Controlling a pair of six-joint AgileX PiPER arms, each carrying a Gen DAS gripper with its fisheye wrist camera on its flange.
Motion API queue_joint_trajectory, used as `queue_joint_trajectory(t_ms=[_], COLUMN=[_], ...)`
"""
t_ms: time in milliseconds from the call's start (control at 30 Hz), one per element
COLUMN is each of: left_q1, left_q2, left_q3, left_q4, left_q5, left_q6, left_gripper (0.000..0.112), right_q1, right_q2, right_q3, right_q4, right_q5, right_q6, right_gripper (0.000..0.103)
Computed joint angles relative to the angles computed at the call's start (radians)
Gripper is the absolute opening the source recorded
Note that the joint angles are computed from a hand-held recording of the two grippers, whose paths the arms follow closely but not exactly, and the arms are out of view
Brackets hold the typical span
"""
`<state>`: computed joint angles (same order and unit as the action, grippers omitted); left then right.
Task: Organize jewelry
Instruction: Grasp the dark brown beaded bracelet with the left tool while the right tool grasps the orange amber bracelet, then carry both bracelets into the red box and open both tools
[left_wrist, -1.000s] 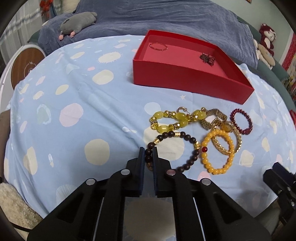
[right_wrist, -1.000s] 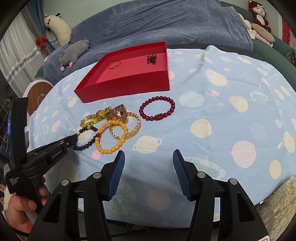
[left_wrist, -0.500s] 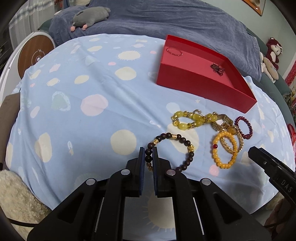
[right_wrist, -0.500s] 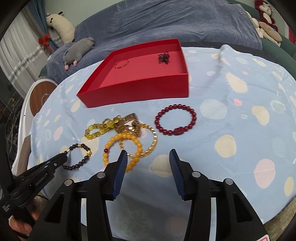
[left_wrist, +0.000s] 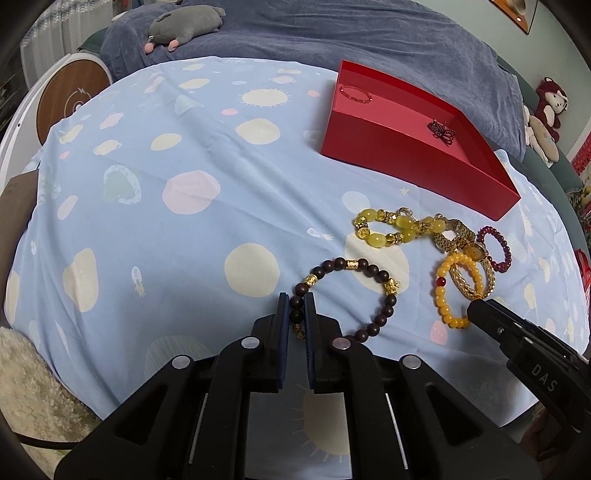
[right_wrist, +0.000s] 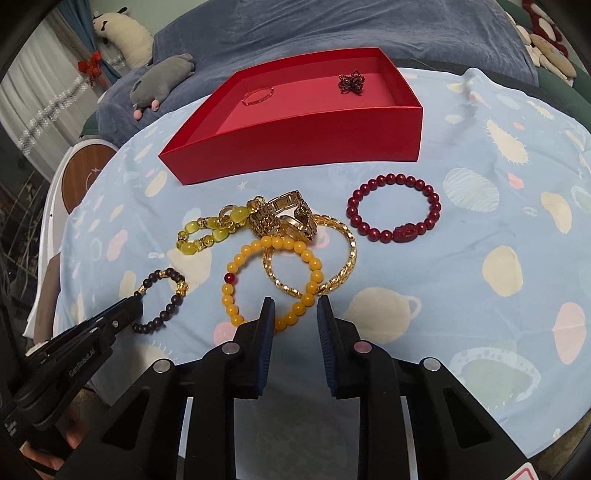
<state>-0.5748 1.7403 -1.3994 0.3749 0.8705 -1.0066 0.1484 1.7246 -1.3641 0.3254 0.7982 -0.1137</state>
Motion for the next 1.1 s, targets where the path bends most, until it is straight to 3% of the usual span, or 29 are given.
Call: queue_joint_trajectory(t_ms=[100,200,767,1100], left_q1=[-0.003,-0.004,-0.012,-0.049], left_q2=[0.001,0.001,-0.052,-0.091], left_q3=[-0.001,-0.001,-0.021,-0.080], left_q4=[0.007,0.009,0.008,-0.004], left_q5=[0.001,0.000,0.018,0.059], left_q6=[-0.001,-0.002,0.006,0.035], left_gripper=[0.008,0.008,0.008,0.008], right_q1=[0.012,0.013,-0.113,-0.193], right_q2=[0.004,-0.003,-0.161,-0.224], right_q3=[-0.004,0.006,0.059,0.033], right_q4=[-0.030,-0.054,0.048,0.096], right_q5=[-0.010,-0.014,0.031,0.108], right_q6=[0.015,0.016,-0.072,-0.105], right_gripper=[0.020,0.008,0.007,0.007])
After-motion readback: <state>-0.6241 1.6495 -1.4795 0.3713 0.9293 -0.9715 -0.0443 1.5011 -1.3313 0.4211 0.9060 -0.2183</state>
